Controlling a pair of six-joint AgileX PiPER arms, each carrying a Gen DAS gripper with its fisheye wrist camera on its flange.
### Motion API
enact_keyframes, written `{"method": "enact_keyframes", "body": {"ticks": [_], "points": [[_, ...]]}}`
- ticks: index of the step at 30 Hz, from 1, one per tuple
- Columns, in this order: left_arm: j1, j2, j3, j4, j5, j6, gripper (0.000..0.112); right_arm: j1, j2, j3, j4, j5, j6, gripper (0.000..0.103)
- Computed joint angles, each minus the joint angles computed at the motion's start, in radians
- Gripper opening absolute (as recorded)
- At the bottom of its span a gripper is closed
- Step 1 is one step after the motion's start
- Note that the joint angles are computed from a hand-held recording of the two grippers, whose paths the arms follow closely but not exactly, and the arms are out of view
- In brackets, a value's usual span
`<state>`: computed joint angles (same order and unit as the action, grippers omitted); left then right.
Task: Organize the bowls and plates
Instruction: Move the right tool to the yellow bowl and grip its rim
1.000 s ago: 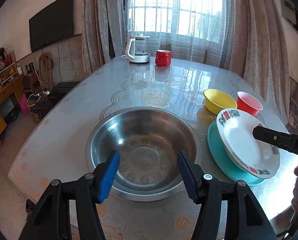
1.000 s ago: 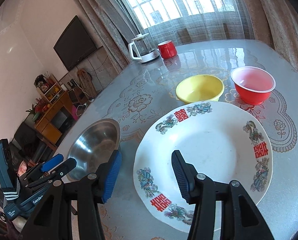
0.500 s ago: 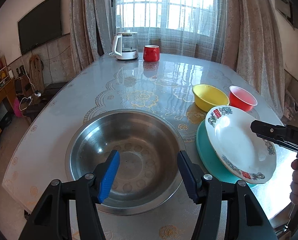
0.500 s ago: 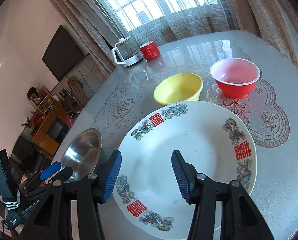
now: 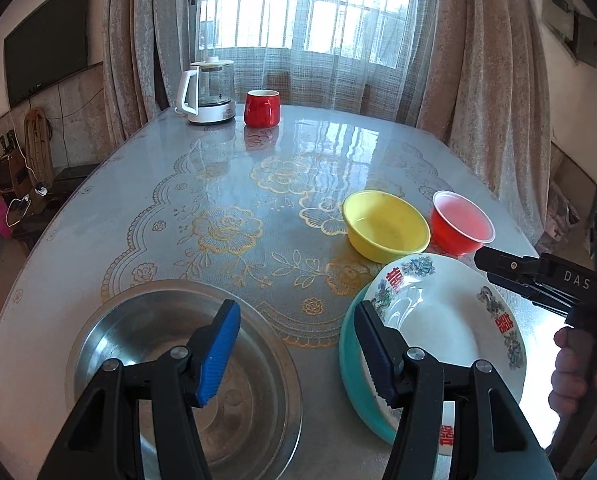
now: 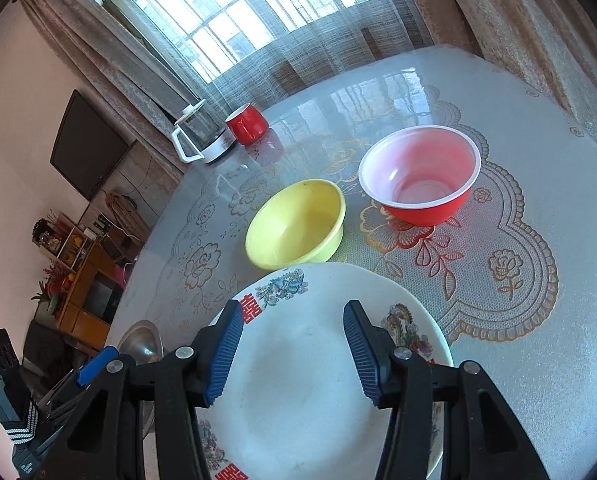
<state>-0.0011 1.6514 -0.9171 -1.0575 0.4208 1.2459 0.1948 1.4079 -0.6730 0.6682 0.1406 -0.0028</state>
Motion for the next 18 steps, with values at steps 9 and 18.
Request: {"method": "enact_keyframes", "body": {"ticks": [9, 18], "points": [[-0.103, 0.195, -0.289, 0.238, 0.093, -0.381, 0.06, -0.103, 0.215, -0.203, 0.073, 0.105, -0.121, 0.053], [-0.166, 0.43, -0.633, 0.42, 0.25, -0.674, 0.053, -0.138, 0.377, -0.384, -0.161, 0.202, 0.104, 0.042]]}}
